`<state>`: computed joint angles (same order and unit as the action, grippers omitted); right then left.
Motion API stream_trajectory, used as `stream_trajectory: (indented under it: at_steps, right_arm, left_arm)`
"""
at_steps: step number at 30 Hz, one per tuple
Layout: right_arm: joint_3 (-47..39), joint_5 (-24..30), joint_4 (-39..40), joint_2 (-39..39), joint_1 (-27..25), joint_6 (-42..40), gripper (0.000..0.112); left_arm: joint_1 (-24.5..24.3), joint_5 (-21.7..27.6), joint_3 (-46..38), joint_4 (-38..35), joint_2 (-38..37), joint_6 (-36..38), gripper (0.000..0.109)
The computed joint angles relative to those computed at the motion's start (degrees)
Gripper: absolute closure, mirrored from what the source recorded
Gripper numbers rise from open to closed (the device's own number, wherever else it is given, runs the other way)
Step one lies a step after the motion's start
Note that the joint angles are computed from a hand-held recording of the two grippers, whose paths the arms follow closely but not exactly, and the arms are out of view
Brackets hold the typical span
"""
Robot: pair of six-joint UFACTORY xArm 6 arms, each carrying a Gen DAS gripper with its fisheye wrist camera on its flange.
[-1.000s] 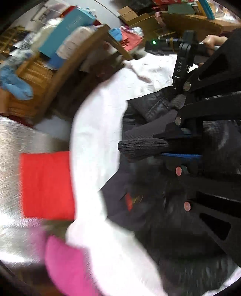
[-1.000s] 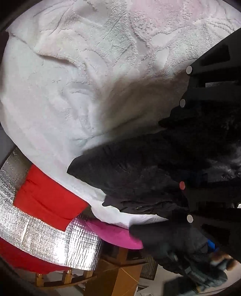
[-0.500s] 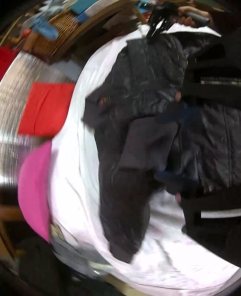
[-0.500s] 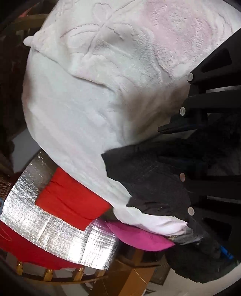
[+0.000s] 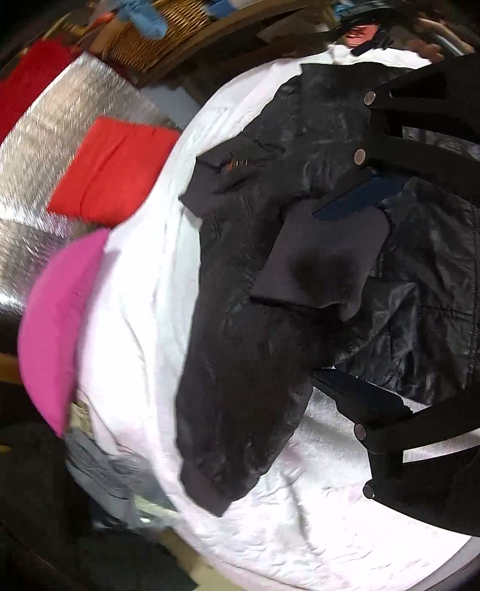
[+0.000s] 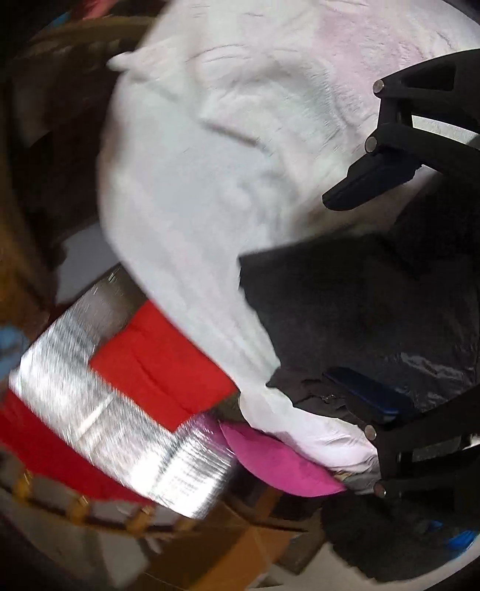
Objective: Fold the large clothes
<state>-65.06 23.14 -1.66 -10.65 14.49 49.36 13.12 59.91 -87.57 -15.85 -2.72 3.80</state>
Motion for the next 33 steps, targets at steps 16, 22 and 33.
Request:
stream_trajectory:
  at_steps: [16,22,33]
  right_arm:
    - [-14.57,17.0,7.38,13.21,9.2,-21.6,0.047]
    - [-11.71,10.43,15.15,10.06,9.76,-24.61,0.046]
    - [-13.16,12.4,9.62,12.19,10.97,-21.57,0.046]
  left_arm:
    - [9.94,4.48,-0.5,-12.89,1.87,9.28,0.039]
    - [18.97,6.28,-5.81,-20.11,6.92,1.16,0.025]
    - [16.41,-2.09,-10.45,-22.54,19.06,-19.04,0.026]
